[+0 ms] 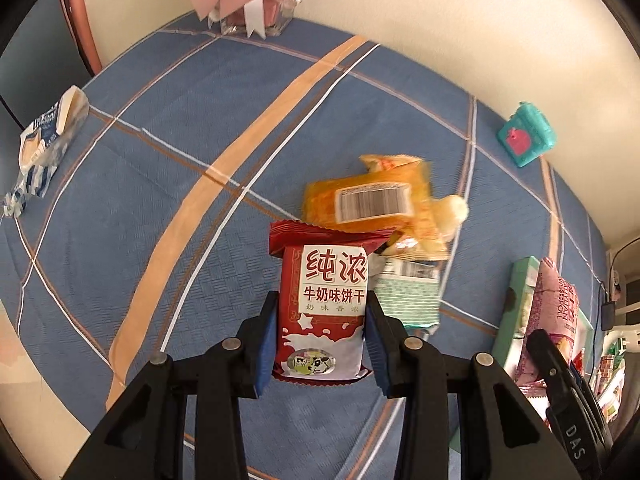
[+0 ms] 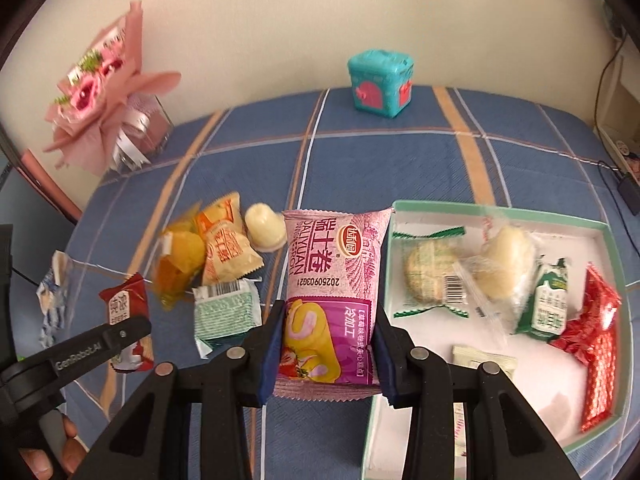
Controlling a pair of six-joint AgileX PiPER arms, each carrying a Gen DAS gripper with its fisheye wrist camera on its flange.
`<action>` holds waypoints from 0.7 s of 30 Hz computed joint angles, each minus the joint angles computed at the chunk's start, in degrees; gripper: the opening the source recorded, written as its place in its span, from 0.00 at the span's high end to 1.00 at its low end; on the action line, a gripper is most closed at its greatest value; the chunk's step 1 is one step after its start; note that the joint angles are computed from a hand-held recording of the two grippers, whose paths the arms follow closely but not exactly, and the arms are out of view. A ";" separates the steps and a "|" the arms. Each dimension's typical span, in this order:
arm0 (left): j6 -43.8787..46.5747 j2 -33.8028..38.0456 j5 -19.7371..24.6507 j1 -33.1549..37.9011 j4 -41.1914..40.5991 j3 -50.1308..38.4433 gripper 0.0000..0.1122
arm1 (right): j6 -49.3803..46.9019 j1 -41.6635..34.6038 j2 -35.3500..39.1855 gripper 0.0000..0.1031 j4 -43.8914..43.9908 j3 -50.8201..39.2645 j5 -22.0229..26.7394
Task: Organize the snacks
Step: 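Close the left tool on the milk biscuit pack while the right tool grasps the pink roll pack, then carry both held packs over the white tray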
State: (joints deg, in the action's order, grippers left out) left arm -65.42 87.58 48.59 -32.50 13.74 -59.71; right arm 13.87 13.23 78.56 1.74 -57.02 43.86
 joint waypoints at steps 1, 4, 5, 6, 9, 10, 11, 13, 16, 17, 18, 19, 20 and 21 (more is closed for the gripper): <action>-0.58 -0.66 0.55 -0.70 0.51 0.00 0.63 | -1.32 -0.99 -0.03 0.59 0.93 -0.86 0.63; -2.53 -1.28 2.74 -3.05 2.17 -1.41 0.63 | -2.32 -2.17 -1.11 0.59 2.12 -1.22 1.34; -3.35 -1.36 2.86 -3.86 2.84 -1.37 0.63 | -3.06 -2.91 -1.88 0.59 2.79 -0.94 1.75; -4.04 -1.35 3.12 -4.62 3.42 -1.60 0.63 | -4.00 -3.83 -2.49 0.59 3.67 -0.67 2.14; -4.66 -0.50 3.84 -5.83 3.95 -3.31 0.63 | -6.86 -6.75 -3.62 0.59 6.11 0.49 2.58; -4.75 0.15 3.76 -6.14 4.02 -3.96 0.63 | -7.63 -7.67 -3.83 0.59 6.72 0.94 2.54; -5.00 0.54 4.02 -6.78 4.10 -4.62 0.63 | -8.41 -8.65 -3.93 0.59 7.31 1.03 2.77; -5.59 1.68 4.83 -8.27 4.44 -6.34 0.63 | -10.19 -11.08 -4.49 0.59 8.57 1.56 3.30; -6.36 3.46 5.64 -10.40 5.17 -8.50 0.63 | -12.94 -15.31 -5.37 0.59 10.28 2.34 4.08; -6.71 4.27 6.23 -11.52 5.46 -9.73 0.63 | -13.75 -16.68 -5.49 0.59 10.75 2.36 4.40; -6.96 4.90 6.72 -12.31 5.63 -10.66 0.63 | -14.77 -18.41 -5.66 0.59 11.37 2.37 4.79; -7.18 5.64 7.30 -13.22 5.77 -11.79 0.63 | -15.58 -19.70 -5.74 0.59 11.87 2.38 5.07; -7.20 6.53 7.68 -14.03 5.80 -12.95 0.63 | -16.79 -21.34 -5.80 0.59 12.59 2.32 5.48; -7.28 7.49 8.23 -14.92 5.82 -14.29 0.63 | -18.06 -23.07 -5.78 0.59 13.34 2.20 5.89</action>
